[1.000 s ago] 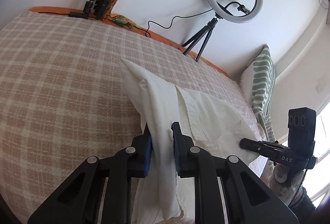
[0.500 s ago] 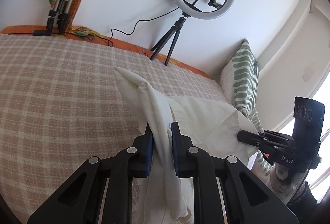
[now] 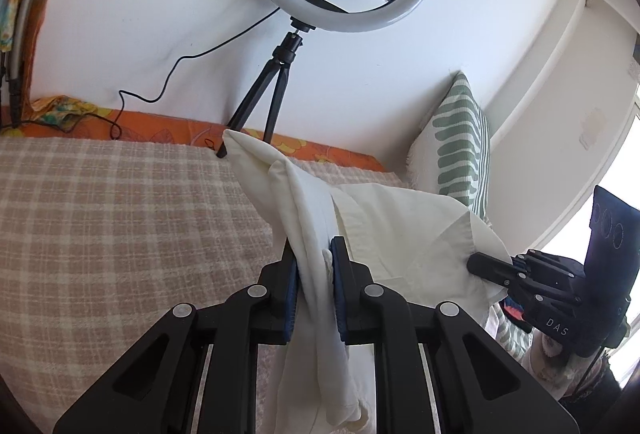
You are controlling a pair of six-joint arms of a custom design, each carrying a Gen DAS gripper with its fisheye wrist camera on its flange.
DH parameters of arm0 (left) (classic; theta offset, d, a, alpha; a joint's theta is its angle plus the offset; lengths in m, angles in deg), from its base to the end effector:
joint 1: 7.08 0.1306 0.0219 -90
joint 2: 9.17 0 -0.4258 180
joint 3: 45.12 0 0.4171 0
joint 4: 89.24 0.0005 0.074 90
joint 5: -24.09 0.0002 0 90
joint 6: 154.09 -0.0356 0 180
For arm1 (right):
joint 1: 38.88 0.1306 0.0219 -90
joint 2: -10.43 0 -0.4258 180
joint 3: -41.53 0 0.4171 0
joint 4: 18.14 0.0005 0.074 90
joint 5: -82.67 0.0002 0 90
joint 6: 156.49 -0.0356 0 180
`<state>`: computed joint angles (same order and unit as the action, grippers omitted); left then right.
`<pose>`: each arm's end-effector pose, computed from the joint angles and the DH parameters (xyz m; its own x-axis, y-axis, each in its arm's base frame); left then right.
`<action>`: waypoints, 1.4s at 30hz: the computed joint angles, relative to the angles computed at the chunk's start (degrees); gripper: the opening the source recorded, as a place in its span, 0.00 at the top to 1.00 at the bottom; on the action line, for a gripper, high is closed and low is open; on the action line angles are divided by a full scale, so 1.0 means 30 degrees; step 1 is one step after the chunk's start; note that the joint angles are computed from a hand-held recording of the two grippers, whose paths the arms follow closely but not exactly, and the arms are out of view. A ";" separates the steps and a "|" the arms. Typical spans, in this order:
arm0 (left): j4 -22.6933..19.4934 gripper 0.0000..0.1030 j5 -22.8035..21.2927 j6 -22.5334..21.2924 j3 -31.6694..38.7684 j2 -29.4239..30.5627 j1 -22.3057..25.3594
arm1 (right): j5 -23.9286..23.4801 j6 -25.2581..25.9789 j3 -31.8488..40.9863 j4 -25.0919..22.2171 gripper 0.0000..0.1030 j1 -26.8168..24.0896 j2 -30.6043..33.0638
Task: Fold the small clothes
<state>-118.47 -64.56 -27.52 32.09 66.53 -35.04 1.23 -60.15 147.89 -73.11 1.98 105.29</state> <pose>0.3797 -0.2031 0.5030 -0.6202 -0.3451 -0.7044 0.1465 0.8313 -0.5362 0.4166 0.3527 0.5628 -0.4547 -0.5377 -0.7100 -0.6192 0.7638 -0.1819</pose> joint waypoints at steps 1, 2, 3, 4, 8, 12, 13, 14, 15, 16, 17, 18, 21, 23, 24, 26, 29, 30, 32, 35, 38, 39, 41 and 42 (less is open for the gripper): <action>0.0215 0.87 0.0023 -0.0030 0.0304 0.0455 0.0007 | 0.0207 0.0372 0.0251 0.0048 0.91 -0.0209 0.0219; 0.0386 0.87 0.0043 -0.0093 0.0622 0.0916 0.0000 | 0.0419 0.0685 0.0407 0.0144 0.91 -0.0406 0.0375; 0.0569 0.87 0.0032 -0.0162 0.0950 0.1387 -0.0020 | 0.0533 0.0954 0.0656 0.0198 0.91 -0.0620 0.0611; 0.0724 0.87 0.0002 -0.0247 0.1285 0.1851 -0.0065 | 0.0577 0.1177 0.0930 0.0244 0.91 -0.0864 0.0870; 0.1194 0.87 -0.0247 -0.0615 0.2719 0.3745 -0.0259 | 0.0977 0.2125 0.1736 0.0790 0.91 -0.1849 0.1803; 0.1428 0.87 -0.0266 -0.0226 0.4160 0.5631 -0.0307 | 0.1473 0.2563 0.2529 0.1156 0.92 -0.2712 0.2874; 0.1423 0.87 -0.0273 -0.0179 0.4494 0.6037 -0.0341 | 0.1736 0.2878 0.2590 0.1376 0.92 -0.2836 0.3093; 0.1385 0.87 -0.0379 -0.0227 0.4767 0.6386 -0.0404 | 0.1985 0.3183 0.2603 0.1628 0.92 -0.2957 0.3268; 0.1280 0.87 -0.0504 -0.0332 0.5026 0.6705 -0.0469 | 0.2085 0.3306 0.2678 0.1746 0.92 -0.3113 0.3467; 0.1168 0.87 -0.0590 -0.0333 0.5208 0.6960 -0.0514 | 0.2133 0.3365 0.2782 0.1797 0.92 -0.3251 0.3671; 0.1026 0.87 -0.0740 -0.0358 0.5369 0.7178 -0.0564 | 0.2178 0.3346 0.2835 0.1866 0.92 -0.3401 0.3852; 0.0811 0.87 -0.0990 -0.0389 0.5523 0.7369 -0.0629 | 0.2212 0.3346 0.2888 0.1913 0.92 -0.3534 0.4021; -0.0475 0.87 -0.1543 -0.1082 0.6201 0.7948 -0.0813 | 0.2253 0.3234 0.3037 0.1882 0.92 -0.3933 0.4499; -0.1734 0.87 -0.2013 -0.1509 0.6720 0.8299 -0.0967 | 0.2255 0.2946 0.3186 0.1671 0.92 -0.4181 0.4792; -0.2024 0.85 -0.2398 -0.1682 0.6830 0.8356 -0.1020 | 0.2122 0.2683 0.3308 0.1356 0.92 -0.4318 0.4926; -0.2756 0.80 -0.2929 -0.1753 0.7090 0.8423 -0.1069 | 0.2288 0.2182 0.3373 0.1066 0.88 -0.4489 0.5008; -0.3712 0.69 -0.3265 -0.1658 0.7458 0.8536 -0.0989 | 0.2789 0.1536 0.3502 0.0480 0.56 -0.4613 0.4962; -0.4055 0.54 -0.3500 -0.1606 0.7666 0.8611 -0.1021 | 0.2859 0.1370 0.3342 0.0608 0.44 -0.4652 0.4790; -0.4315 0.35 -0.4306 -0.1619 0.7763 0.8512 -0.1163 | 0.2782 0.1101 0.2974 0.0943 0.42 -0.4676 0.4377; -0.4374 0.32 -0.4937 -0.2110 0.7654 0.8128 -0.1315 | 0.2551 0.0522 0.2790 0.0706 0.42 -0.4705 0.4060; -0.4605 0.31 -0.4932 -0.2410 0.7537 0.7744 -0.1434 | 0.2902 0.0331 0.2357 0.0619 0.42 -0.4525 0.3649; -0.4565 0.31 -0.5091 -0.2544 0.7397 0.7542 -0.1520 | 0.2986 0.0319 0.2270 0.0636 0.42 -0.4464 0.3531; -0.4410 0.30 -0.5280 -0.2753 0.7010 0.7063 -0.1652 | 0.2918 0.0231 0.2128 0.0615 0.42 -0.4348 0.3231; -0.4448 0.29 -0.5351 -0.2778 0.6871 0.6846 -0.1734 | 0.2938 0.0183 0.2070 0.0618 0.42 -0.4287 0.3074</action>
